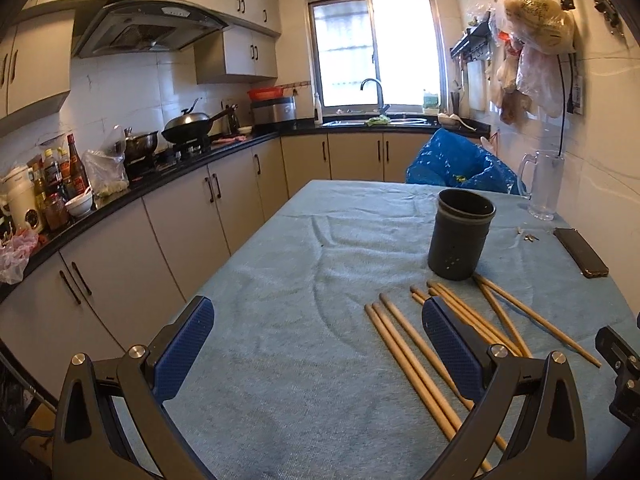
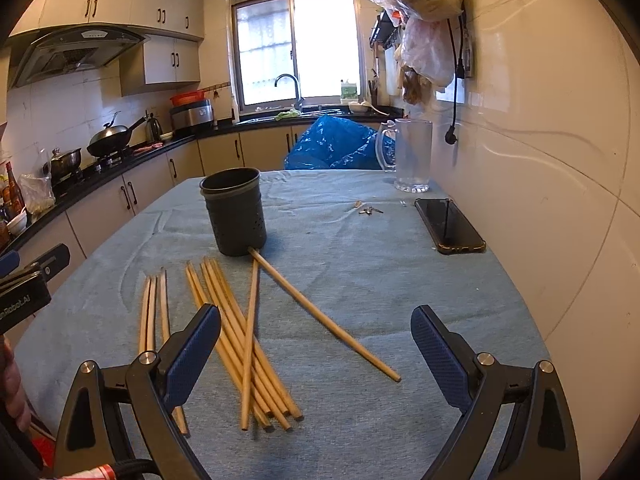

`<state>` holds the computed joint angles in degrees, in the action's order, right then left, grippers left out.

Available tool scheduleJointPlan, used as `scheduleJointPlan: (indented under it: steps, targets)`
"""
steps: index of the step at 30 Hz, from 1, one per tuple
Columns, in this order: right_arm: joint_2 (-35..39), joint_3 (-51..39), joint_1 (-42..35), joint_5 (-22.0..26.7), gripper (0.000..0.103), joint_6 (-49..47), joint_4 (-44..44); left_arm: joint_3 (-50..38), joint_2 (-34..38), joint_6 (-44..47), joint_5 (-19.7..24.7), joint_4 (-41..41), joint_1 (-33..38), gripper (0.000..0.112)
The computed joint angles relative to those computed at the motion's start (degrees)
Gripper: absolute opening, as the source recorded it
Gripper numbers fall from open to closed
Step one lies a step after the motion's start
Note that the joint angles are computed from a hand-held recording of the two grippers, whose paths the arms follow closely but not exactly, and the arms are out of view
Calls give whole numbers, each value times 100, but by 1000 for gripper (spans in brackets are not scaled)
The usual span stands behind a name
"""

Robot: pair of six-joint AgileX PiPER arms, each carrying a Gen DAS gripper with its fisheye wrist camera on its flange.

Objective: Organize utensils
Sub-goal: 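Lower both open tools toward the scattered wooden chopsticks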

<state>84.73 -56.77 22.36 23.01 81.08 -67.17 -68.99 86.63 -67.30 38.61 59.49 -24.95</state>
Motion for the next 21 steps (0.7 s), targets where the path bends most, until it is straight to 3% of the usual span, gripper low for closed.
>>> scheduleJointPlan:
  steps: [10,21]
  targets:
    - [-50,21,123,110,98,-140,125,-183,106,1052,-37,-1214,243,103]
    - [-239,197,104,136,98,-206,298,-201,100,1527,-9,-1807,323,103]
